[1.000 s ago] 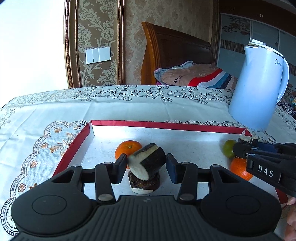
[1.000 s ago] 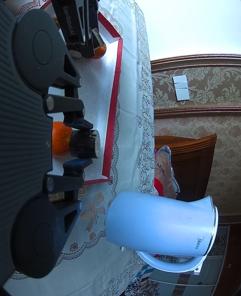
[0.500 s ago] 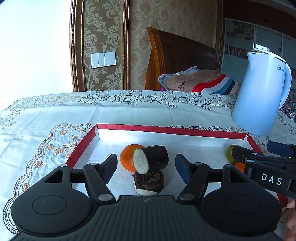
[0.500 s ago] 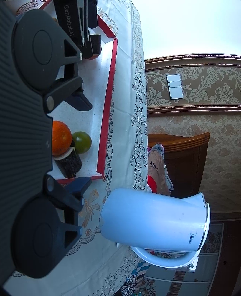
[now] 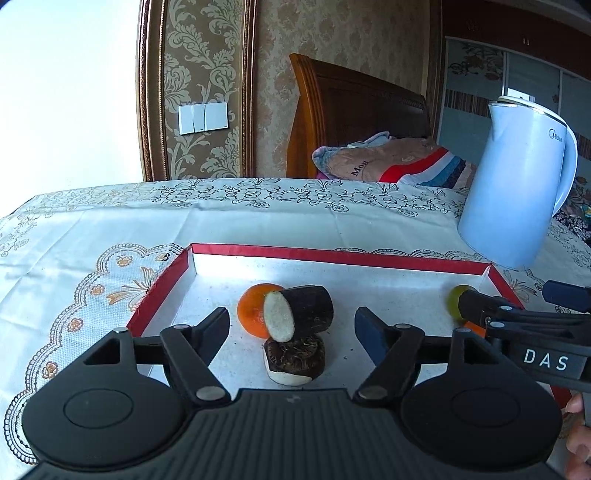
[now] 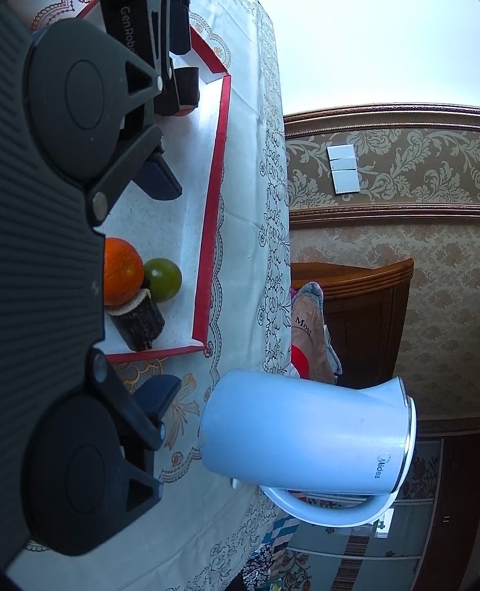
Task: Organize fruits
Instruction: 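Lower and release the dark piece from the left tool while the right tool releases its piece in the tray, then move both tools back out of the tray toward the green cylinder and brown fruit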
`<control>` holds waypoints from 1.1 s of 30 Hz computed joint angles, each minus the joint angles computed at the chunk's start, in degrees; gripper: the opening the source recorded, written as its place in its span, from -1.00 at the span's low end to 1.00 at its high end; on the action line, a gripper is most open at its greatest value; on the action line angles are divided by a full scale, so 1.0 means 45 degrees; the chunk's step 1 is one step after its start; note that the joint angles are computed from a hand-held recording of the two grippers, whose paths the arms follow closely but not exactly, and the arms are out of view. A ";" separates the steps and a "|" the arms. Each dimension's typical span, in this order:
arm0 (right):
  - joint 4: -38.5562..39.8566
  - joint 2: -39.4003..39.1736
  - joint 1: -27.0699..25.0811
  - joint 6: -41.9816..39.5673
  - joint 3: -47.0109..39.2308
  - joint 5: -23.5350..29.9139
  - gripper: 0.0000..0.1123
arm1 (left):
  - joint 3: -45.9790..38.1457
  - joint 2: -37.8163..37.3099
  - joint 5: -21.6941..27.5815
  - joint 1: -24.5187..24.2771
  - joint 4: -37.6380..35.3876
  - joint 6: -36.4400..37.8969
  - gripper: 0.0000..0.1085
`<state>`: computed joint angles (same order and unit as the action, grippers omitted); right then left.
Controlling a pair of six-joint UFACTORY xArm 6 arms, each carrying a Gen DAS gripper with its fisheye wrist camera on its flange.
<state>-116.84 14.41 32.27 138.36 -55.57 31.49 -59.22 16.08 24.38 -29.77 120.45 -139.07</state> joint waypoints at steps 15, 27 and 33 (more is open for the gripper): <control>-0.0222 -0.0309 0.0088 0.0698 0.0559 0.0044 0.83 | 0.1235 -0.0914 0.0832 -0.0423 0.0550 -0.0701 0.40; -0.0599 -0.0954 0.0298 0.1557 0.1454 0.0283 0.83 | 0.2521 -0.1833 0.1489 -0.0779 0.0772 -0.1349 0.40; -0.1039 -0.1618 0.0488 0.2434 0.2301 0.0553 0.83 | 0.3212 -0.2340 0.1650 -0.1013 0.1147 -0.1852 0.40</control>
